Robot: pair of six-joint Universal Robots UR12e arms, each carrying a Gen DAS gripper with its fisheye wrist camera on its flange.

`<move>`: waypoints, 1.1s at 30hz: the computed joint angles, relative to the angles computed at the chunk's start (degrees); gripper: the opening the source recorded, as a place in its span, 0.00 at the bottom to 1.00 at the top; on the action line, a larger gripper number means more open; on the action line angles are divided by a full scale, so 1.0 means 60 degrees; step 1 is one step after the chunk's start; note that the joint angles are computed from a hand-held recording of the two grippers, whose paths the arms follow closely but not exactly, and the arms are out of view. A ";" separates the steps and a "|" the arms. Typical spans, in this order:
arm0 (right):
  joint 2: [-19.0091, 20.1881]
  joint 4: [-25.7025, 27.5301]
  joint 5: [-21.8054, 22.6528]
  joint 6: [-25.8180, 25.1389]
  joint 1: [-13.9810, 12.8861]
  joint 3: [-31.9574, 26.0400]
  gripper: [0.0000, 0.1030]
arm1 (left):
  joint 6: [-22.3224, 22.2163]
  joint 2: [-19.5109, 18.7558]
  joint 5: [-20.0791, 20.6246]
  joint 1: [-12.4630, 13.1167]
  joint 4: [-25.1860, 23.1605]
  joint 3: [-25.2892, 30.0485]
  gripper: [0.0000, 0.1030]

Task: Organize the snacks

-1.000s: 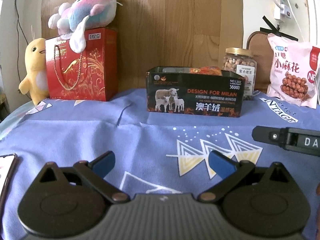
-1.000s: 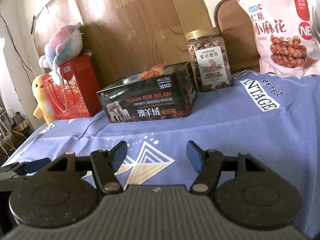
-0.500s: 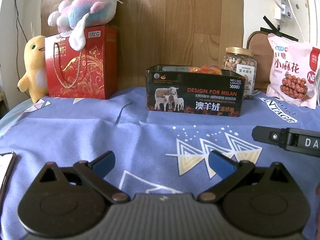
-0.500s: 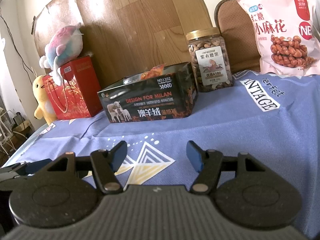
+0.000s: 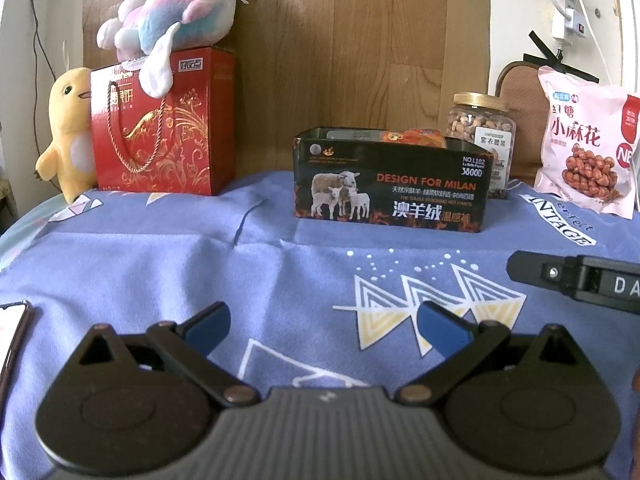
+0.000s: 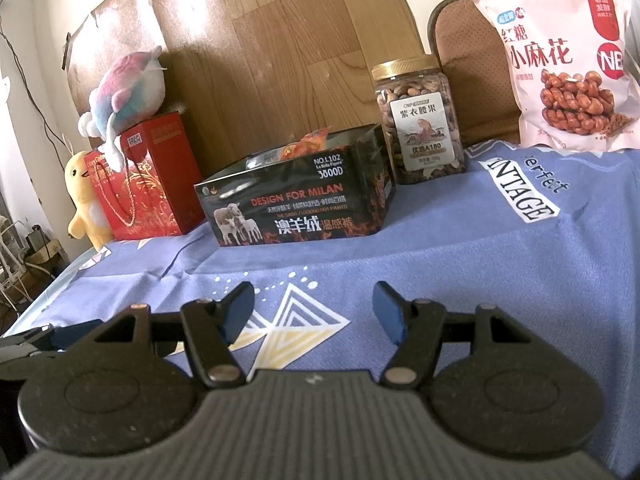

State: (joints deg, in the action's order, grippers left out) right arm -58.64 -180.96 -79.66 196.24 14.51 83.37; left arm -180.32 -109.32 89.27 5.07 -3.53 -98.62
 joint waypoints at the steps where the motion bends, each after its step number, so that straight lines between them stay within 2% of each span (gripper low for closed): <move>1: 0.0000 0.0000 0.0000 0.0000 0.0000 0.0000 0.66 | -0.0005 0.0002 -0.0007 0.0002 -0.0008 0.0001 1.00; 33: 0.0006 0.0022 0.0017 -0.0004 -0.0005 -0.0014 0.66 | -0.0071 0.0009 -0.0131 0.0041 -0.0107 0.0010 1.00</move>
